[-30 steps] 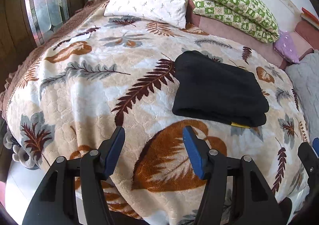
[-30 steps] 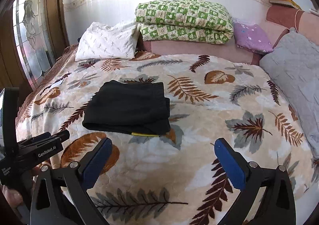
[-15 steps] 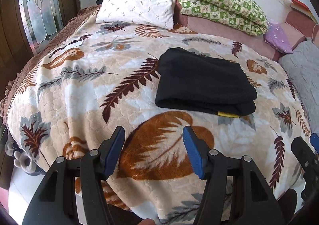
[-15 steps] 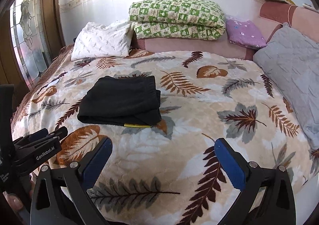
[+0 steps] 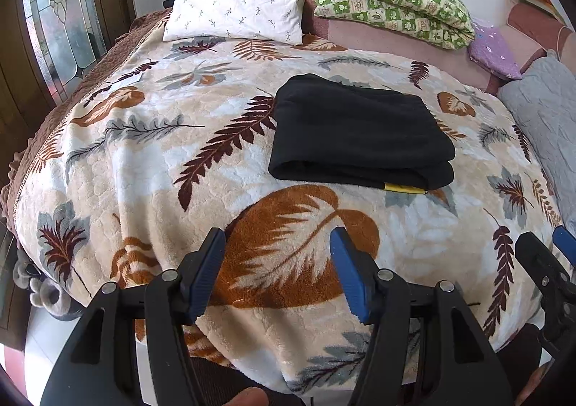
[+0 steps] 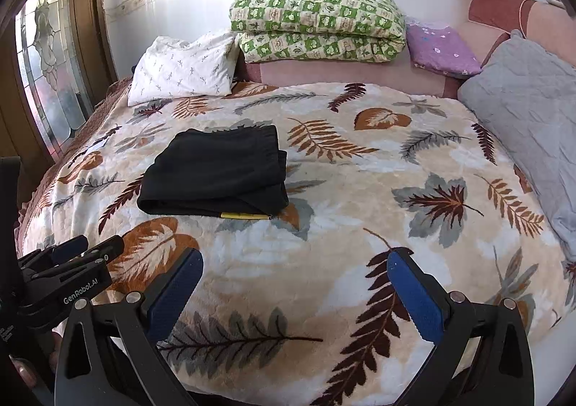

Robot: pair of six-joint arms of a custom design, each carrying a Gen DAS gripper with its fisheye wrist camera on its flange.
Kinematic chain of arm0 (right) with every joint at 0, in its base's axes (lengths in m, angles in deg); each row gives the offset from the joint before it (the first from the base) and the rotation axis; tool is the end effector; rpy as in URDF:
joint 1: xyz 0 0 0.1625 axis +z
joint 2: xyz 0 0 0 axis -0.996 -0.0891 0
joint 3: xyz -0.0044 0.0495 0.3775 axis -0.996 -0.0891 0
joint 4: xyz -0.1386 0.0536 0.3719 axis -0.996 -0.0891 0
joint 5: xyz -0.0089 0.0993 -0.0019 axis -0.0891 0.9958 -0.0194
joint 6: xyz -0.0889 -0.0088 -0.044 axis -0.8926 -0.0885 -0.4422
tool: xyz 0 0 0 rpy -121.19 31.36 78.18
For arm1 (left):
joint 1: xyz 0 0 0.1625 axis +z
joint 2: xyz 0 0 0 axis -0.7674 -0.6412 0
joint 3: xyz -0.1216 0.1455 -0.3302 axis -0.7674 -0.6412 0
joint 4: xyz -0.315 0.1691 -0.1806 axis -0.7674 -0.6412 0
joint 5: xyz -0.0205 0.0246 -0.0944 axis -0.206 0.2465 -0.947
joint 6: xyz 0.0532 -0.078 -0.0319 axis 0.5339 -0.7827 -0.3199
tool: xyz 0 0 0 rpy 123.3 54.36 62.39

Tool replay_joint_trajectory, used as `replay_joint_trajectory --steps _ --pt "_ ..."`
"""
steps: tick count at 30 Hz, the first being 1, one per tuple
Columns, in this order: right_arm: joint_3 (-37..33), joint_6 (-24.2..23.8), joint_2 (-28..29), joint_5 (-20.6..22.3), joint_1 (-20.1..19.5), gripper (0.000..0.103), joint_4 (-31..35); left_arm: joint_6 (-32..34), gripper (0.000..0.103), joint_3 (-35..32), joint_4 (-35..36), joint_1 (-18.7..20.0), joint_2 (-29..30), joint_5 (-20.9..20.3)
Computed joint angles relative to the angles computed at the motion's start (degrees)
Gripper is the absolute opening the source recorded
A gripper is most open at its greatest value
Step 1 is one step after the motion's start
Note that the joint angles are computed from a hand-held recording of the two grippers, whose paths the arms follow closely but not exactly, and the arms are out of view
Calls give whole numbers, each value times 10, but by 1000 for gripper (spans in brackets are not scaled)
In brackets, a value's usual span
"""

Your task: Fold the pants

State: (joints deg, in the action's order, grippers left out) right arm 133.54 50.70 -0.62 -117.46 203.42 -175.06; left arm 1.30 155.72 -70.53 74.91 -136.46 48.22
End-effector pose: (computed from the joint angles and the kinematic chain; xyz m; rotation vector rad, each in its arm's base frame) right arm 0.2315 -0.3148 0.2601 0.2331 -2.1899 1.0153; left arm -0.2891 -0.3686 0.1628 0.3846 2.2512 -0.8023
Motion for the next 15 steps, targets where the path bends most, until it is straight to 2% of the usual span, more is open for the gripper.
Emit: replay_joint_trajectory --steps 15 --pt "0 1 4 2 -4 103 5 15 60 11 -27 -7 -4 13"
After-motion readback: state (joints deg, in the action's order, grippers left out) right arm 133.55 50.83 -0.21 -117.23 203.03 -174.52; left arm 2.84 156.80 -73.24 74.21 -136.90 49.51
